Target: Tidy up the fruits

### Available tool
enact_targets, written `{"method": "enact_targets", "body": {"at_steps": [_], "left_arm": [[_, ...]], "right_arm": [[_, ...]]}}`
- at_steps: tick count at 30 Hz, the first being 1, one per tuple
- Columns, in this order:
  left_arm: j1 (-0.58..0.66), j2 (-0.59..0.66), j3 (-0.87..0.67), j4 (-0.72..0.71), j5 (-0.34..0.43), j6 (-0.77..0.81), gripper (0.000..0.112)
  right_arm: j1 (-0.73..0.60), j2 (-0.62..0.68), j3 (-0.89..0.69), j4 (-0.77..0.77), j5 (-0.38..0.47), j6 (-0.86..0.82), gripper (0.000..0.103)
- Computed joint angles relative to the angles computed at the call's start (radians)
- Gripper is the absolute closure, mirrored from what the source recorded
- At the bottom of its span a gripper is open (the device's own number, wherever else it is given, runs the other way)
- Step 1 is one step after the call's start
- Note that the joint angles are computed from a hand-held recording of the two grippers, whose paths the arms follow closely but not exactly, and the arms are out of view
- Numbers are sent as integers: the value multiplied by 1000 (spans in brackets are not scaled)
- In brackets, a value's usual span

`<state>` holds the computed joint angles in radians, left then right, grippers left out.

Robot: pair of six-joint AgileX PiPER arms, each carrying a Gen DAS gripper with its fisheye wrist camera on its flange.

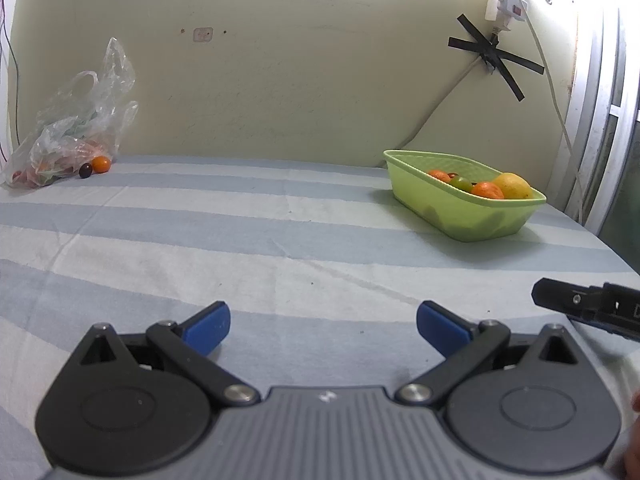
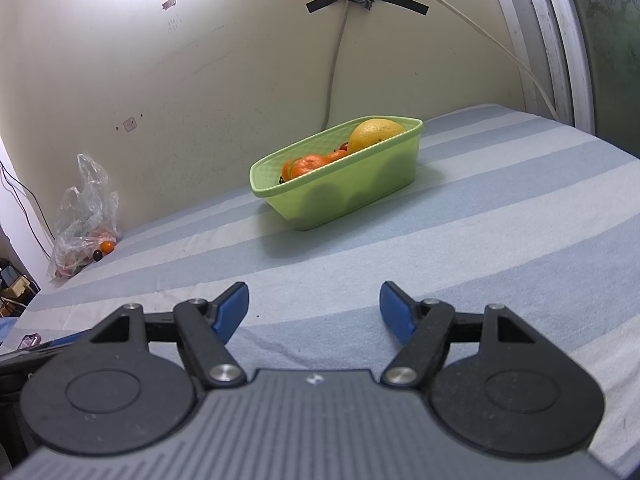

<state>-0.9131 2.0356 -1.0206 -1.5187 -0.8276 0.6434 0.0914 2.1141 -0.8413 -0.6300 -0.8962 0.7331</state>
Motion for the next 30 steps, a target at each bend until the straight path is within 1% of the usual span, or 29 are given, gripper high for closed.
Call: {"method": "enact_targets", "body": {"at_steps": [5, 8, 13, 17, 20, 30], "left_arm": [[0, 1, -6, -18, -3, 20, 9], [-8, 7, -16, -33, -19, 40, 9], [-39, 27, -48, -69, -86, 101, 9], [-68, 46, -88, -97, -149, 183, 9], [-77, 51, -112, -120, -173, 238, 9], [-44, 47, -143, -176, -108, 312, 9]], "right_arm": [[-1, 0, 2, 0, -4, -1, 29], [0, 2, 1, 0, -10, 1, 29], [1, 10, -5, -5, -22, 12, 29], [-18, 13, -1, -31, -42, 20, 29], [-21, 15, -2, -37, -50, 25, 29], [-24, 20, -1, -44, -63, 23, 29]]}}
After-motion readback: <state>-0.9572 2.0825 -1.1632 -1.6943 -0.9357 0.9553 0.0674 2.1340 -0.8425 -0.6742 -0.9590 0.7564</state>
